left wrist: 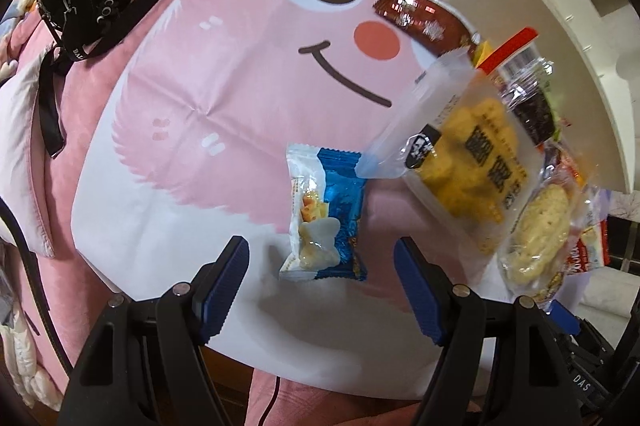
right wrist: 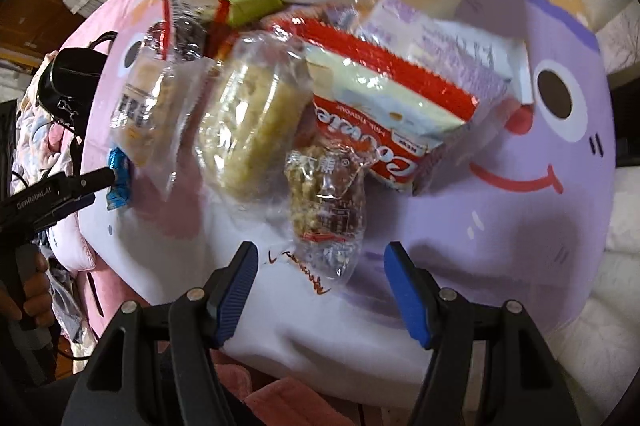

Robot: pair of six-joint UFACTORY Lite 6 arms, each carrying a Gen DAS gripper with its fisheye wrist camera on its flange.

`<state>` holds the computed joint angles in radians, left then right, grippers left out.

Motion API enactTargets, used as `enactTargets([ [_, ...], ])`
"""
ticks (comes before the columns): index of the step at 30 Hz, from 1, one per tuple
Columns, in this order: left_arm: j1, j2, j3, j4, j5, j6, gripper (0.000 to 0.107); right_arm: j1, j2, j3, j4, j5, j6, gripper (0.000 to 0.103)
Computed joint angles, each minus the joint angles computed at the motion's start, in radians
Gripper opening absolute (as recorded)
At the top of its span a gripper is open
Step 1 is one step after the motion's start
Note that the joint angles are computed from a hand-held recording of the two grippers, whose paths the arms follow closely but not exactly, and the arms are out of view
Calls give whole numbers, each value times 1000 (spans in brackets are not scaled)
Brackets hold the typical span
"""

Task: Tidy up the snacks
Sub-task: 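Grasp blue-wrapped snack with left tool while right tool grasps clear nut bag, then lower both held snacks into the white tray and open both tools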

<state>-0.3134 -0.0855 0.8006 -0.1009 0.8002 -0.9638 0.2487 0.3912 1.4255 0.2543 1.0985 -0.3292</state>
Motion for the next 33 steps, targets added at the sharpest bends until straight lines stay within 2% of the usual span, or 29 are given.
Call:
enactTargets([
  [4,34,43,13,-36,-11,63,74,9,32,24,-4,0,33,66],
  [7,46,75,32,-54,-17,93,60,25,54,47,-19,-6,64,66],
  [11,78,110,49,-92,-23,154,57,49,89,83,-39,-7,94,65],
  [13,91,137,71,-103,-19,179,56,61,112,103,-58,-5,113,60],
  [15,104,178,106,-116,-2,205,48,66,133,127,-64,0,128,57],
  [19,134,217,132,-126,13,247,46,68,173,182,-59,11,132,47],
  [21,148,223,137,-132,10,260,38,74,195,214,-58,26,130,42],
  [25,195,212,122,-134,8,287,30,89,221,250,-61,40,138,39],
  [33,227,162,71,-135,2,310,28,68,187,217,-46,42,117,34],
])
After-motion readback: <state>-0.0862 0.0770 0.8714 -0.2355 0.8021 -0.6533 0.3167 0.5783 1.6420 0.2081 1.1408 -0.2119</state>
